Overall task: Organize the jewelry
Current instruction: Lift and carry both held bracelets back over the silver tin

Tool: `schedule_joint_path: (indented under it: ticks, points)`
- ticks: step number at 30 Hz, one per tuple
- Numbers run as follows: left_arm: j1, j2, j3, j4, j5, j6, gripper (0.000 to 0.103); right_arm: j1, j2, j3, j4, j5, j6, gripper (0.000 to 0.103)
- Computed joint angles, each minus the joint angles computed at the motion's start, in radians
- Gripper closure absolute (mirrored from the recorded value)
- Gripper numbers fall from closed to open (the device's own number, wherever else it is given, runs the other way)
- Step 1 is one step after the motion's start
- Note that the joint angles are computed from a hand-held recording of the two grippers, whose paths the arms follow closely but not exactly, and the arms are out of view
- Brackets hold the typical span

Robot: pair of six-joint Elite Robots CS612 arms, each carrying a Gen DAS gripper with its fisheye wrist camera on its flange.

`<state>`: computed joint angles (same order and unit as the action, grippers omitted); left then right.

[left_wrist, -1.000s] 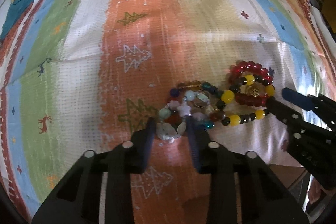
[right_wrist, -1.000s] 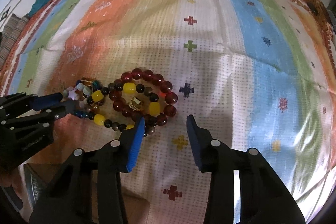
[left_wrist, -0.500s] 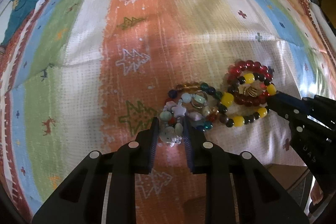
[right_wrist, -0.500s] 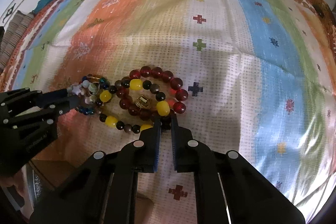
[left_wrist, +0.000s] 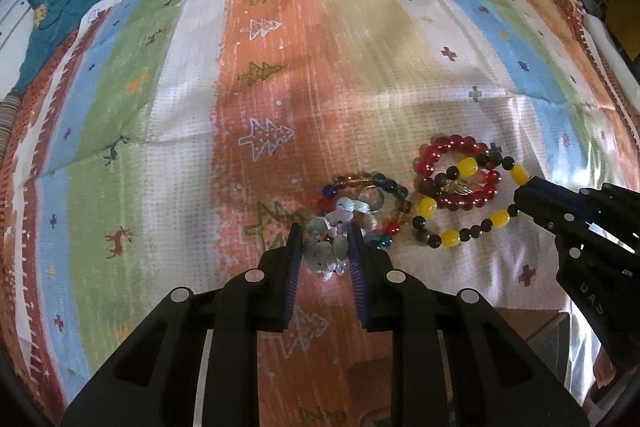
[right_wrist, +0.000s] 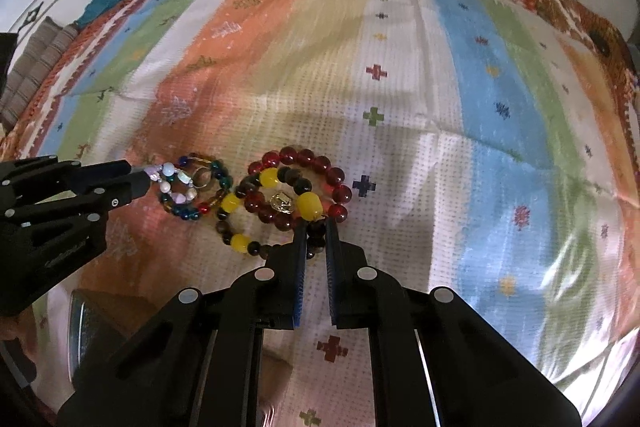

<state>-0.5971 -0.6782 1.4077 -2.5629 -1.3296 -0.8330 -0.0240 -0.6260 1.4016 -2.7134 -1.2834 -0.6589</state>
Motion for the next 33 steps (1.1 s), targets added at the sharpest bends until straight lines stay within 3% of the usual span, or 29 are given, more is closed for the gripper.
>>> schedule_joint_path:
  ticks: [33]
  points:
    - [-0.044,-0.094,0.092,-0.090,0.072,-0.008,0.081,-0.033,-0.101,0.141,-0.203,0.122,-0.002,0.093]
